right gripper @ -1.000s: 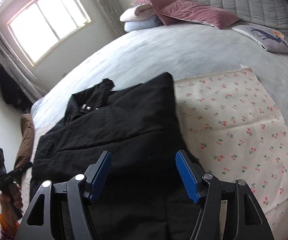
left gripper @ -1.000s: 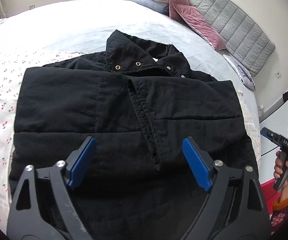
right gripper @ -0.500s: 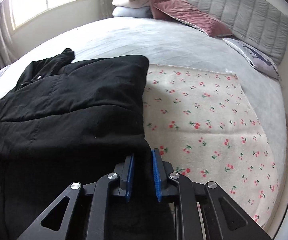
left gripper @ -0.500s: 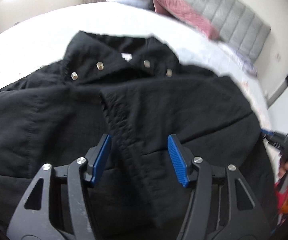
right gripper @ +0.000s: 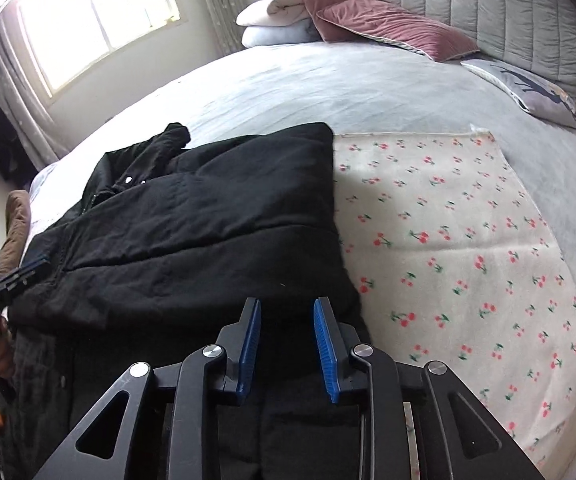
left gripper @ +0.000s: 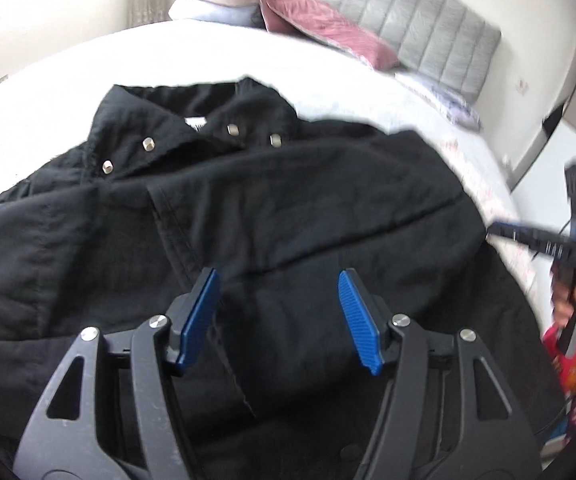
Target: Fold large clothes
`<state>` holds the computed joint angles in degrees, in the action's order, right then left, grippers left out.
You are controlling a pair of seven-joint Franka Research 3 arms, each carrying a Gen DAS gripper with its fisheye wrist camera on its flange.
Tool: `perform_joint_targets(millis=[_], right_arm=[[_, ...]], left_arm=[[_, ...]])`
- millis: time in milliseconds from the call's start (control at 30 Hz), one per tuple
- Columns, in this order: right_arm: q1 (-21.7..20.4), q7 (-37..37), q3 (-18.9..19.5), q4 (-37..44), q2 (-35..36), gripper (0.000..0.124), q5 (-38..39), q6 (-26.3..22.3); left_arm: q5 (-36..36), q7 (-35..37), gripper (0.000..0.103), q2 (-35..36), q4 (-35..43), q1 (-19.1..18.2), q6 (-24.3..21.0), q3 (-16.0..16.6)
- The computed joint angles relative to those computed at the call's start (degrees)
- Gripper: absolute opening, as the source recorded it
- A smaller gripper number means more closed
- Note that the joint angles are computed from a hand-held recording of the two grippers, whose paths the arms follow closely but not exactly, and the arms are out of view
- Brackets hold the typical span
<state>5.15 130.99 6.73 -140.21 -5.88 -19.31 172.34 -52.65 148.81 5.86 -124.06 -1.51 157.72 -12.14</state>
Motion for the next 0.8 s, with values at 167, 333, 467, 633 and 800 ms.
perform_joint_targets(millis=[167, 333, 467, 633, 800], right_arm=[[2.3, -9.0, -1.4, 4.6, 8.8, 0.034, 14.0, -1.4], [5.6, -3.3, -4.2, 4.4, 4.7, 0.037, 11.4, -7.3], [5.9, -2.1, -2.4, -1.1, -3.4, 0.062, 10.2, -7.9], [6.1, -3.7, 1.6, -8.9, -15.6, 0.072, 15.3, -8.4], [6.3, -1.7, 6.5, -14.5, -26.6, 0.077, 18.9, -11.4]], left_arm=[[-3.5, 9.5, 0.072, -0.2, -3.8, -0.3, 6.2, -1.8], [8.2, -5.7, 0.079, -4.8, -5.6, -0.1, -2.5, 2.0], [9.7, -7.6, 0.083, -12.6, -11.7, -0.8, -4.4, 5.2], [15.6, -12.2, 0.09, -23.8, -19.1, -0.9, -8.1, 9.8], [19.9, -14.2, 0.1, -35.3, -25.7, -1.0, -12.3, 15.3]])
